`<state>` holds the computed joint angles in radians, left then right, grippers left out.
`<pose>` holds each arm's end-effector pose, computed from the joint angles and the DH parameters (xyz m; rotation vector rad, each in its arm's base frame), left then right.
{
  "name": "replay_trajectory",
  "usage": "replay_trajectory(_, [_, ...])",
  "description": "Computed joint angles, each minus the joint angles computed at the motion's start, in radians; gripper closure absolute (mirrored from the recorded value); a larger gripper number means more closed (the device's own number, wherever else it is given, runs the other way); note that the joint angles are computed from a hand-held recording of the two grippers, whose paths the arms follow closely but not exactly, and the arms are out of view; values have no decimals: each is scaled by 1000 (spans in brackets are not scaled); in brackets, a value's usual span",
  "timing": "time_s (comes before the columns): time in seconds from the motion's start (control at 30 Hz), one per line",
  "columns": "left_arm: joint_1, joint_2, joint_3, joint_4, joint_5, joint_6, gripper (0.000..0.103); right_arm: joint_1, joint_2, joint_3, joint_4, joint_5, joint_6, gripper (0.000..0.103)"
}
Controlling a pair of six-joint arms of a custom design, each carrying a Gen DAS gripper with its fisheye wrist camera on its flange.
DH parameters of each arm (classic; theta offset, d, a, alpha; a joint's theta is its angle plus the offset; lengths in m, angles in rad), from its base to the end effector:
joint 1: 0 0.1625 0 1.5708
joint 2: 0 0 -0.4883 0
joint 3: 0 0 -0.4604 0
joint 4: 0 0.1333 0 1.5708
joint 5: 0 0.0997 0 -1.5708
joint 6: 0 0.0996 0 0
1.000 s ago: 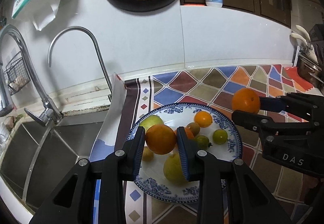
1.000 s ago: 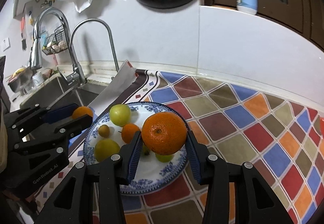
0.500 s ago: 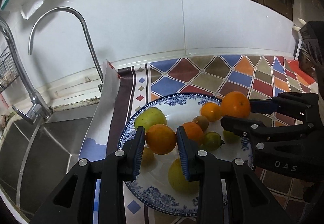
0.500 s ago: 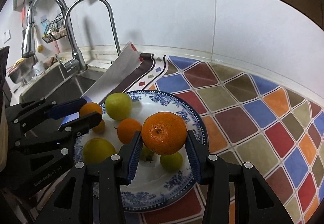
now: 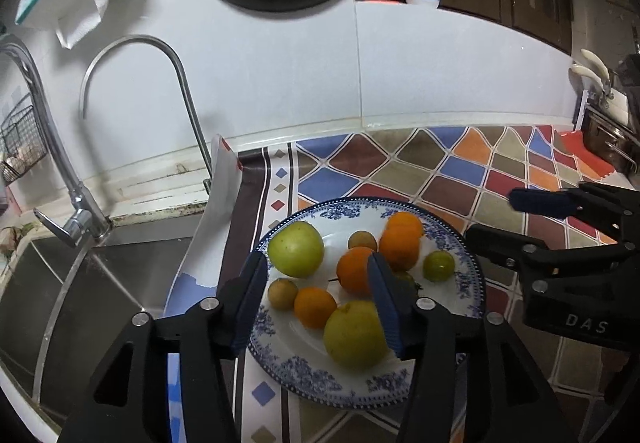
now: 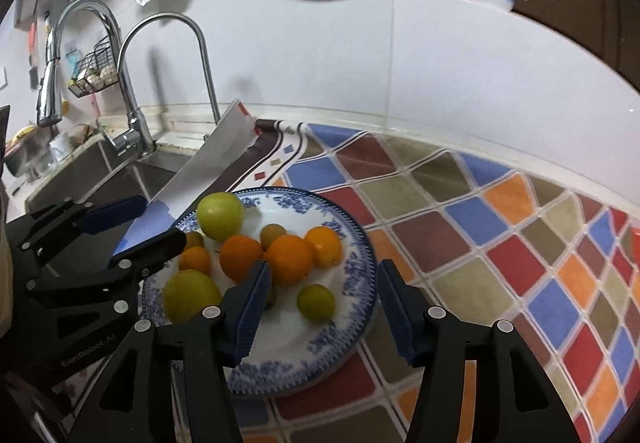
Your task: Organize fruits
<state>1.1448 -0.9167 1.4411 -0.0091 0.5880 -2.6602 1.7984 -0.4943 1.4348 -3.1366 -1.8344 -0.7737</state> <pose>-0.0902 -0.7218 0.2055 0.3015 1.9773 -1.0843 0.2937 -0.7925 0.0026 1.1649 -2.3640 0.7255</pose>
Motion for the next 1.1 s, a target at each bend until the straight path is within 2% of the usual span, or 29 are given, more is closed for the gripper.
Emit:
replay_trajectory(0.03, [-7,-6,12,-12,-8,0,46,1,-7,14,-22,-4,1,40])
replay_trajectory(0.17, [-37,-32,60,-60,-40,-1,34,2,-50,90,-115,-20,9,34])
replay_trajectory(0.4, [-98,-73,152,-183,-123,23,20,-4,-118,194,-218,-21,28,30])
replay_trajectory(0.8, [-214,-123,301,-383,-224,72,13,-25,-247,369,-323,26,24,23])
replay_trajectory(1.1, [-293,-144,382,-481,-282,98,8,-45,-330,487,-390,79,5,21])
